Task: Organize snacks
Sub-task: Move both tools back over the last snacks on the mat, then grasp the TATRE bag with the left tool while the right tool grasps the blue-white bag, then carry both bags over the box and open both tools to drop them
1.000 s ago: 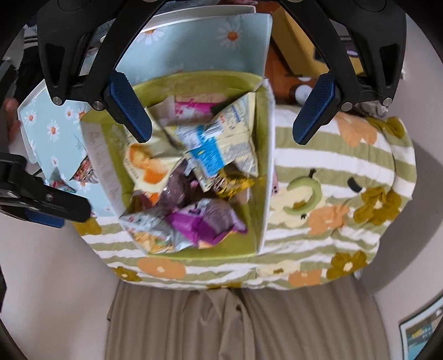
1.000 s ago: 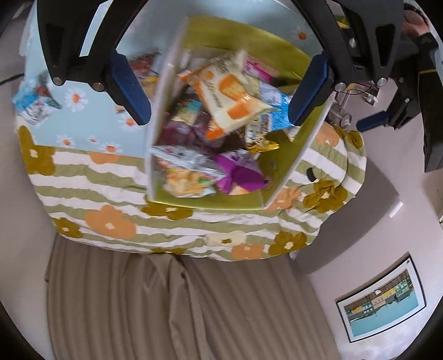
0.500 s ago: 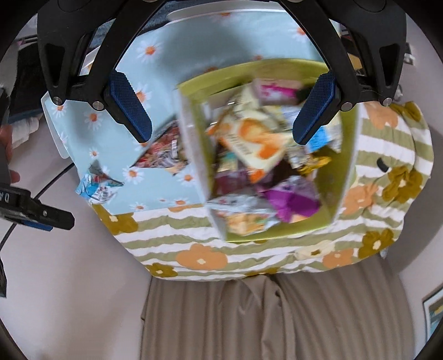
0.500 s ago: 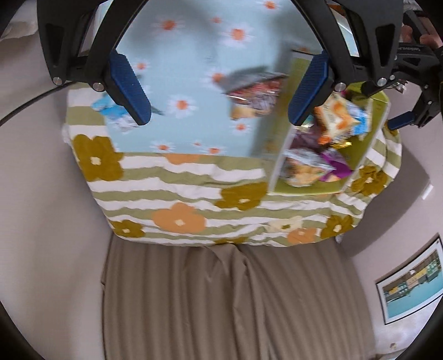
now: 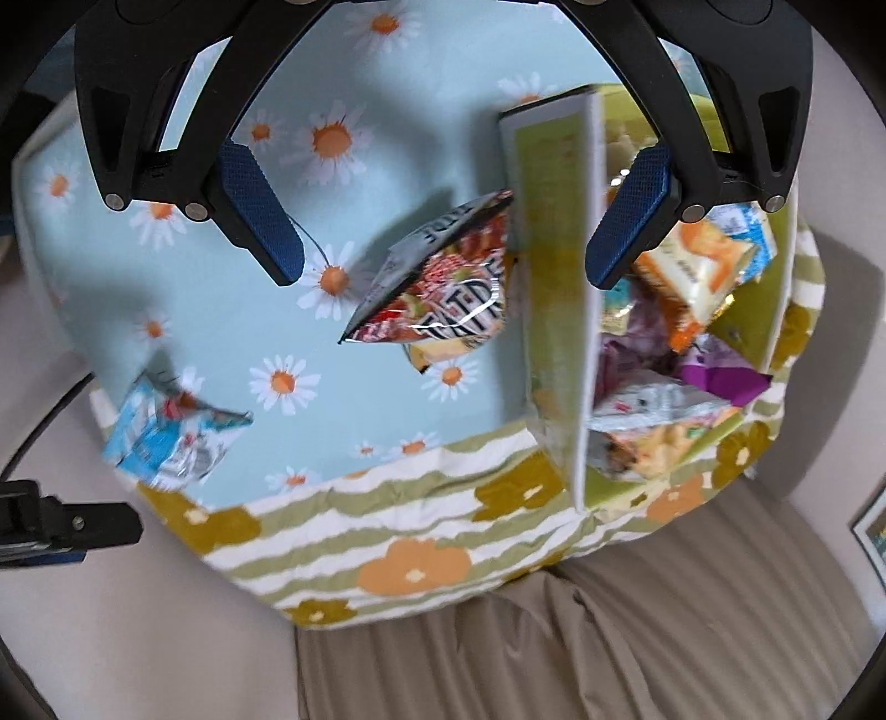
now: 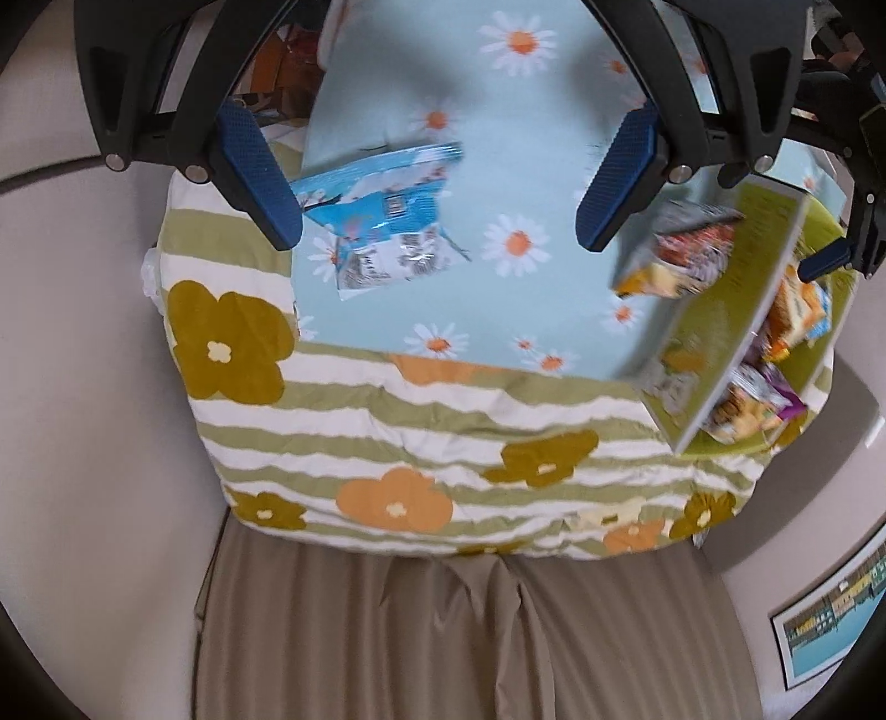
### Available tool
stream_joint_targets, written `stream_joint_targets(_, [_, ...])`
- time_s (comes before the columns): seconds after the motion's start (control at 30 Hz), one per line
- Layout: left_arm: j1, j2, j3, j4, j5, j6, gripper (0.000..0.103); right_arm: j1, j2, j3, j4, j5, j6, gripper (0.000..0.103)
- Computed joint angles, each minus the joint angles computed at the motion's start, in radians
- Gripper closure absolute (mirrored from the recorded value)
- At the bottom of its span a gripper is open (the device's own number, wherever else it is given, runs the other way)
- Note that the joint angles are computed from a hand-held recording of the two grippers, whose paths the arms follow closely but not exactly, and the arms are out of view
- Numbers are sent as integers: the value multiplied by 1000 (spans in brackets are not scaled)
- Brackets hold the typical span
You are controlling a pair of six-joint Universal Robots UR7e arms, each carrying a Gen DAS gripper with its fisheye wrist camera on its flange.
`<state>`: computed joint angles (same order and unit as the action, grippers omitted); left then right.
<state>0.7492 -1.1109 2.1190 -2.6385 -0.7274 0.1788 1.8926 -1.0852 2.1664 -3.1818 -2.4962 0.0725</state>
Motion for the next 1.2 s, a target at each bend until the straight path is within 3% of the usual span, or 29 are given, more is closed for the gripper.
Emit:
stream_joint_targets(0.2, [26,125,-48,17,81,-80,2,-103,1,8,-10,75,-115,4])
stream_joint_targets(0.33, [41,204,-84,7,163,-77,2,-153,15,-1,-11,113,-167,4])
stream_joint_targets(0.43, [60,243,-123,39,183,-89,3,-177,30,-2,-29,131,-208,4])
stream_joint_targets(0.5, [71,262,-144,54,185,-90,8,-189,37,-4,-30,136,-227,4])
stream_joint_targets(0.6, [90,284,-179,114,182,-117,25,-207,42,-5,-30,140,-246,4])
stream_joint_targets(0.77, [101,294,-185,90,181,-100,31,-239,46,-8,-5,151,-242,4])
stream_joint_targets(1.2, [96,260,-177,124,140,-103,47,-243,55,-5,-4,165,-251,36])
